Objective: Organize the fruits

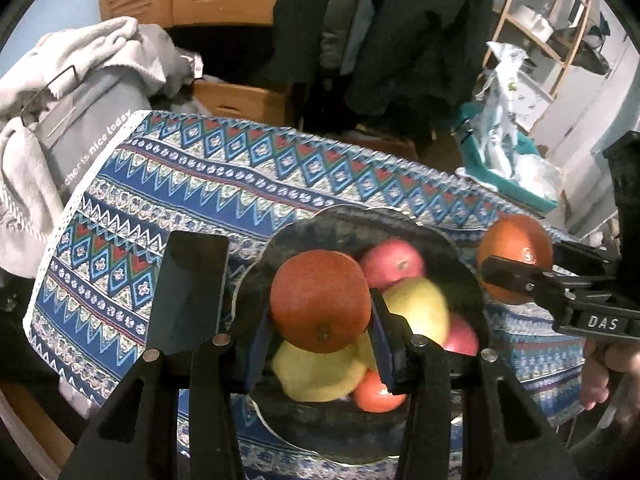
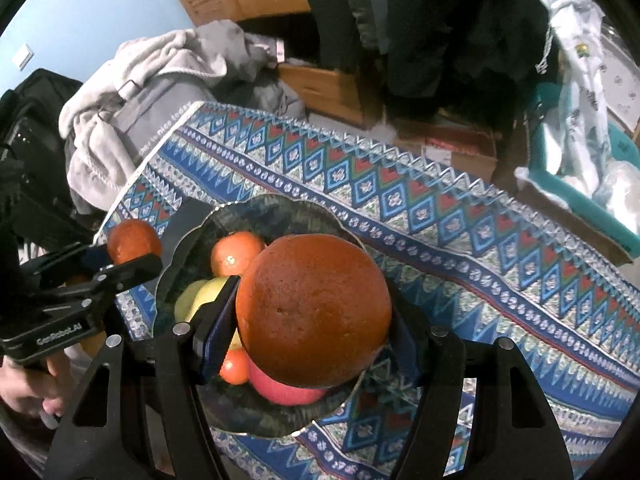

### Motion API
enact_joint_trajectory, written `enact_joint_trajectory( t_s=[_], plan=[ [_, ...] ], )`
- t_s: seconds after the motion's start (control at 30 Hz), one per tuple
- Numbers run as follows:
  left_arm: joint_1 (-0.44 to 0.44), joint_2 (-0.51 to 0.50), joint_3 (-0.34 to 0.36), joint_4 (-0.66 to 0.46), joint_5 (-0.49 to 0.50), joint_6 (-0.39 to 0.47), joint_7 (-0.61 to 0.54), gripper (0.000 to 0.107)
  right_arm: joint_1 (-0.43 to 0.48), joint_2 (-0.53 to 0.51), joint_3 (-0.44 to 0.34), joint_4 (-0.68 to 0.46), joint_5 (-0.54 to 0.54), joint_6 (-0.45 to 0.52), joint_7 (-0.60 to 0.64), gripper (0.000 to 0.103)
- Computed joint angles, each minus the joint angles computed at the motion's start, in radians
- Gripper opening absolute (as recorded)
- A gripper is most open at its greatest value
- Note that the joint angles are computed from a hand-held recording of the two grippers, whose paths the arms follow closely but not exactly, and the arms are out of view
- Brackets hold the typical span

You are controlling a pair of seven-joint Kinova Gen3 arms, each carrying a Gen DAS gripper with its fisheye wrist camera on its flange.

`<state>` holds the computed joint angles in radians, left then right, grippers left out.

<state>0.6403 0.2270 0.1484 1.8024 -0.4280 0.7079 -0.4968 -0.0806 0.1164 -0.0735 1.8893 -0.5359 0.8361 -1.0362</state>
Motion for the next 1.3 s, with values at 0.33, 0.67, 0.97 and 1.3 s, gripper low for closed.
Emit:
enact_joint_trajectory(
  t_s=[0.33,0.67,0.97,1.3],
  plan=[
    [-0.046,0.05,-0.007,0.001,0.083,-0.028,-0.082,0.046,-0.007,0.07,-0.019,-0.005,0.022,-0.022,-0.025,0.068],
    [-0.087,0.102,-0.009,-0.008,0.223,-0.029,-0.211,0.046,0.008,0.103,-0.039,-0.003,0.004,-0.032,-0.018,0.069],
    [-0.068,0.12,-0.034,-0.019,0.223,-0.008,-0.212,0.065,0.02,0.11,-0.029,-0.016,0.009,-0.009,-0.044,0.069],
    [-0.03,0.122,-0.033,-0.058,0.188,0.061,-0.186,0.072,0.036,0.075,-0.027,-0.004,-0.012,-0.009,-0.017,0.069]
  ],
)
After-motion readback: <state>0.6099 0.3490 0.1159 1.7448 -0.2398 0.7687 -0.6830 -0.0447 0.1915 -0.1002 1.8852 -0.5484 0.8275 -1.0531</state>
